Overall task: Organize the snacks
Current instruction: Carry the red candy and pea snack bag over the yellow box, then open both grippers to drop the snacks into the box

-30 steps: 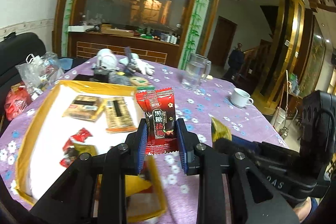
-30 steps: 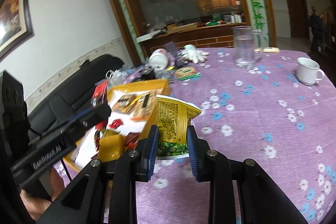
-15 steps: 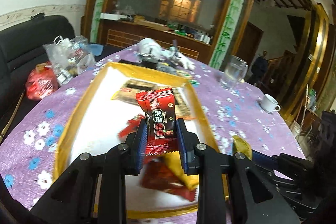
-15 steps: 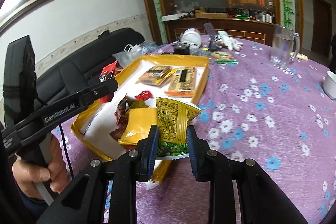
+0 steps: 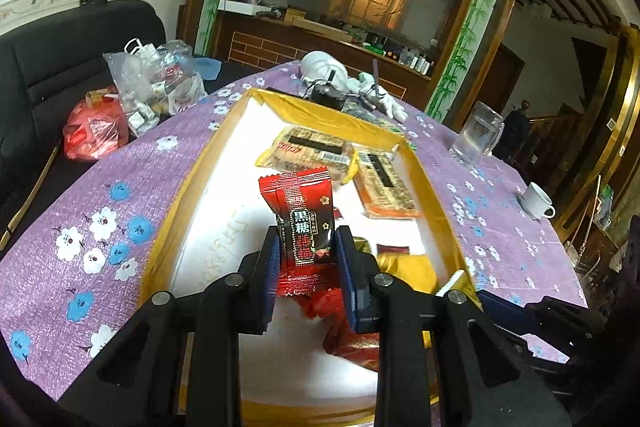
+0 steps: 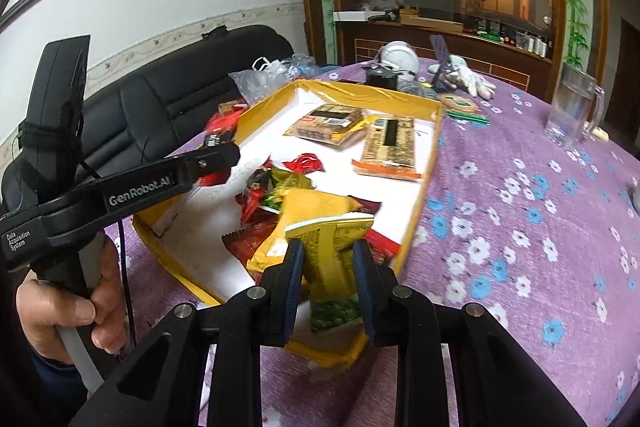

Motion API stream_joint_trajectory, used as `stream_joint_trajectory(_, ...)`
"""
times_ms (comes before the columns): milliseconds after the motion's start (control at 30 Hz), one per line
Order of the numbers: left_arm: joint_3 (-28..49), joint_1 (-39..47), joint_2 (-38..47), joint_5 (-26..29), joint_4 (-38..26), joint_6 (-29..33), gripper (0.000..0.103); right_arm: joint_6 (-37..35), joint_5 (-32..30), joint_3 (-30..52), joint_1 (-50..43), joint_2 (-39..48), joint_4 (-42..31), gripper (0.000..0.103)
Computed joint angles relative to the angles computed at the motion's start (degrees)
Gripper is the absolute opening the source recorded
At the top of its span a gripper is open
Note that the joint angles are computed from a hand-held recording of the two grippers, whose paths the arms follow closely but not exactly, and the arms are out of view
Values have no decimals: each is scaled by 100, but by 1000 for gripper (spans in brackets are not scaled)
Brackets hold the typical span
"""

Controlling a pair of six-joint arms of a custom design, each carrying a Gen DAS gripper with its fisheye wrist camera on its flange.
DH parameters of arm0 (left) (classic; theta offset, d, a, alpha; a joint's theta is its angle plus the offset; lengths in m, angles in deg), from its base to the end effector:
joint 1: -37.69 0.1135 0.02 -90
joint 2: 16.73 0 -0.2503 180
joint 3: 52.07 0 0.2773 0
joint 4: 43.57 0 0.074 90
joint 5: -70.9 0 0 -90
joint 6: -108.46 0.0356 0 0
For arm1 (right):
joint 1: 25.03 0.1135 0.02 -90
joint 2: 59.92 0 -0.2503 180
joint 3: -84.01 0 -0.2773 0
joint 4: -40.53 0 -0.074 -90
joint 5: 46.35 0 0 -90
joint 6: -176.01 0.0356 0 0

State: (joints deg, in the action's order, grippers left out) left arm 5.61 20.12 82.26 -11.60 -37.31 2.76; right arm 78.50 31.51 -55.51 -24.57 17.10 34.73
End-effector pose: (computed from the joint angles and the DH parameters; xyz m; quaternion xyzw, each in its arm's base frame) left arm 0.3388 -0.1122 0.1149 0.0446 0.8847 -0.1874 0.4245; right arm 0.2669 0.0096 0.1190 -0.1058 0.9045 0.0718 0.4069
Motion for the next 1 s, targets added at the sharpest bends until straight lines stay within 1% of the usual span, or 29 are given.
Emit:
stream_joint_trajectory(133,79,53,129,46,-74,-25,24,81,147,209,246,419,138,24)
stream_joint_trajectory(300,229,84,259,184,-256,-43,24,132,146,438,349,863,290,24)
stream_joint_trajectory(400,382,125,388,302,-426,-55,24,182,-54,509,212,1116,378,29)
stream_joint_trajectory(533,655,215,641,536,-709,-146,24,209,-350,529,76,1156,359,30)
stream_joint_trajectory(567,691,227,674,573,-750,-158,24,199,-391,523,64,1146,353,34)
stream_joint_trajectory(633,701,198,672,538,-773,-129,25,213,-344,506,55,1117,333,54)
stream_joint_trajectory(667,730,173,683,508,-822,-112,25,227,-322,473,55,1079,353,67)
stream_joint_trajectory(700,745,170,692,499,-850,-106,25,225,-335,419,31,1024,400,71)
stream_joint_trajectory(833,781,145,705,465,-917,-74,30,185,-305,354,41,934,412,72)
stream_joint_trajectory(967,826,85,710,352,-997,-1,37,158,-215,278,80,837,452,80)
stream_joint_trajectory(1000,831,76,709,325,-1009,7,38,151,-200,260,80,815,463,81)
